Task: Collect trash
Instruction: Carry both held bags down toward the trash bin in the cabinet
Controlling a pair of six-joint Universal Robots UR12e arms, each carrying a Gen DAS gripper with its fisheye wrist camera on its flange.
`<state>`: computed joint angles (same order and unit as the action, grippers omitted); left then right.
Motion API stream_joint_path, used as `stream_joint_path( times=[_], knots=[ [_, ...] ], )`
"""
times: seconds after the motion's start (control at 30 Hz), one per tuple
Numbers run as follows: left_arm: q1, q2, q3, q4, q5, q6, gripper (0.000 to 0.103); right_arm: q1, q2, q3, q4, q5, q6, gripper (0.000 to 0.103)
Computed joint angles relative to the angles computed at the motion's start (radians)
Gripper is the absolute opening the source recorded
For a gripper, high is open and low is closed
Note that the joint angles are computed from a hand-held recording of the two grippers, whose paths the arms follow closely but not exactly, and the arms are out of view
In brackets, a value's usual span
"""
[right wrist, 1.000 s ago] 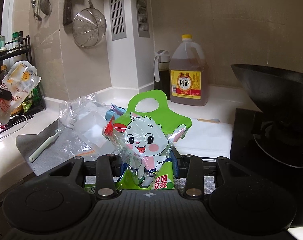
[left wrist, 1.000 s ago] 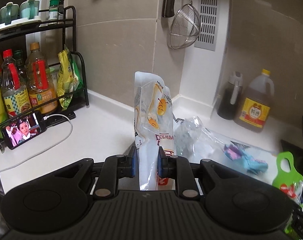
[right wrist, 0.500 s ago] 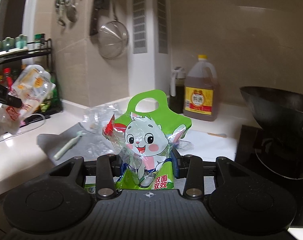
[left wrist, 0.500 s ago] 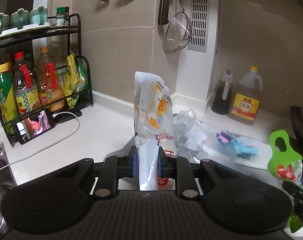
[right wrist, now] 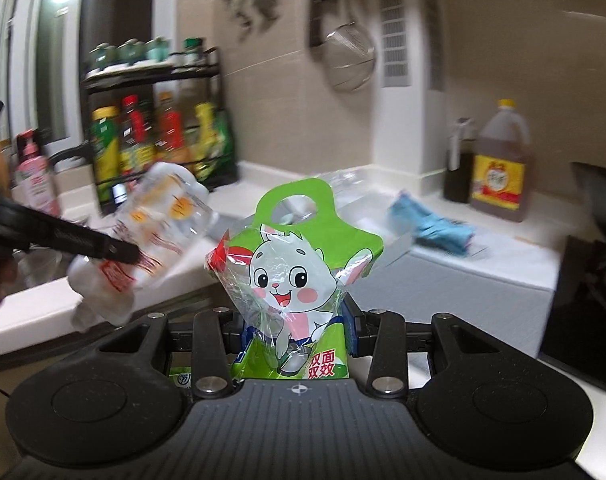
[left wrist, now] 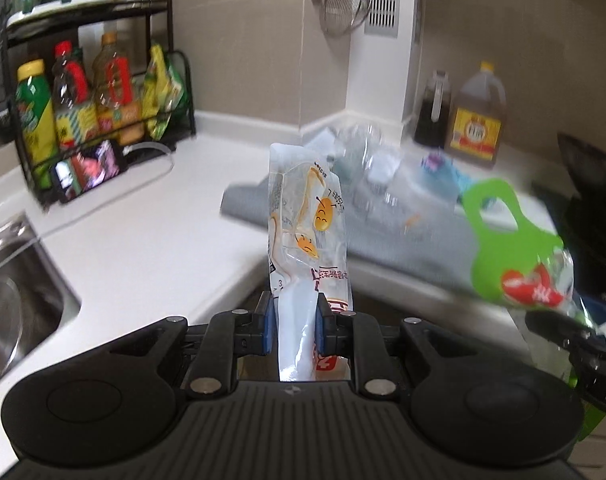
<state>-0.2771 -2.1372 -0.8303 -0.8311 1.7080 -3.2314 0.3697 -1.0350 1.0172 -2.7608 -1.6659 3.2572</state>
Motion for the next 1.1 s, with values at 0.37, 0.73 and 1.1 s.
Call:
stream_joint_path(
  times=[0.37,0.73,1.1],
  knots=[
    [0.010,0.116,-0.221,-0.037,-0.016,0.003,0.021,0.033,-0.021,0.053,0.135,0.066,-0.003,0.043],
    [0.019,0.154,-0.289,-0.036,-0.033,-0.023,0.021,0.041,-0.016,0.045,0.167,0.058,-0.027,0.043],
    [0.019,0.150,-0.289,-0.043,-0.050,-0.004,0.021,0.044,-0.006,0.024,0.207,0.060,-0.033,0.043]
  ],
)
